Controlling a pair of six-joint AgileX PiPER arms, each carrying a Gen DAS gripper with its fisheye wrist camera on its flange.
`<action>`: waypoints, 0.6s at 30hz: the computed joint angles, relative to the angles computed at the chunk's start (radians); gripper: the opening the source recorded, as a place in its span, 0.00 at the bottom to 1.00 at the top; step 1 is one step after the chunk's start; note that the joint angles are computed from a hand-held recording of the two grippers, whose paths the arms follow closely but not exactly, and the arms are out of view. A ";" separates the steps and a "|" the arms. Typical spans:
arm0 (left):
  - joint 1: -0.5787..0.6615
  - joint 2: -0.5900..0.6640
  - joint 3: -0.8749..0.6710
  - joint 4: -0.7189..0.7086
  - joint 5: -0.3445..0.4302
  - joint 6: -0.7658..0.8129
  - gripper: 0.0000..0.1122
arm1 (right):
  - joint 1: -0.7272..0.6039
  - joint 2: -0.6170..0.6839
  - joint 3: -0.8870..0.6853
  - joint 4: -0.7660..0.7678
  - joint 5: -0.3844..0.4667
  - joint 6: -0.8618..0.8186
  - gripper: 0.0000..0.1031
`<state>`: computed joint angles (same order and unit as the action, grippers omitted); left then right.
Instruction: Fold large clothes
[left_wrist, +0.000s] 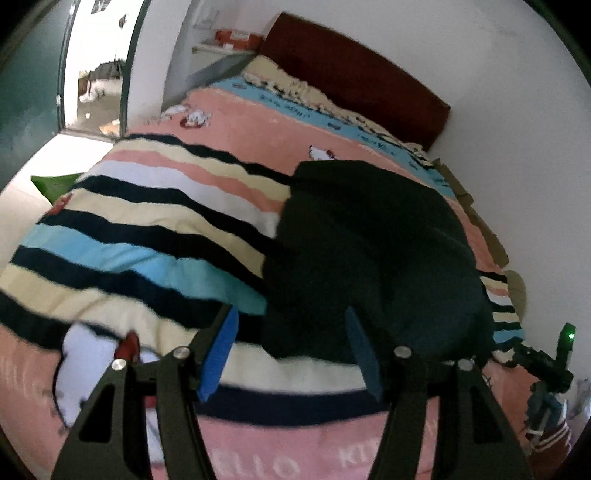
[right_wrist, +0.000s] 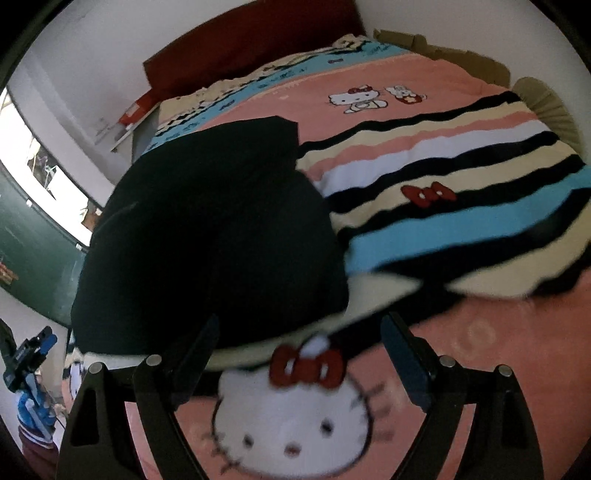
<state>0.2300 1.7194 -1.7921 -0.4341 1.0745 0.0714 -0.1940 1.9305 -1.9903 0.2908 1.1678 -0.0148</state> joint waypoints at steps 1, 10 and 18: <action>-0.026 -0.055 0.053 0.040 -0.022 -0.021 0.52 | 0.009 -0.061 0.083 -0.004 -0.030 -0.010 0.85; -0.297 -0.338 0.321 0.443 -0.158 -0.333 0.52 | 0.081 -0.327 0.412 -0.074 -0.152 0.004 0.85; -0.605 -0.435 0.354 0.872 -0.096 -0.679 0.62 | 0.195 -0.502 0.581 -0.203 -0.241 0.100 0.90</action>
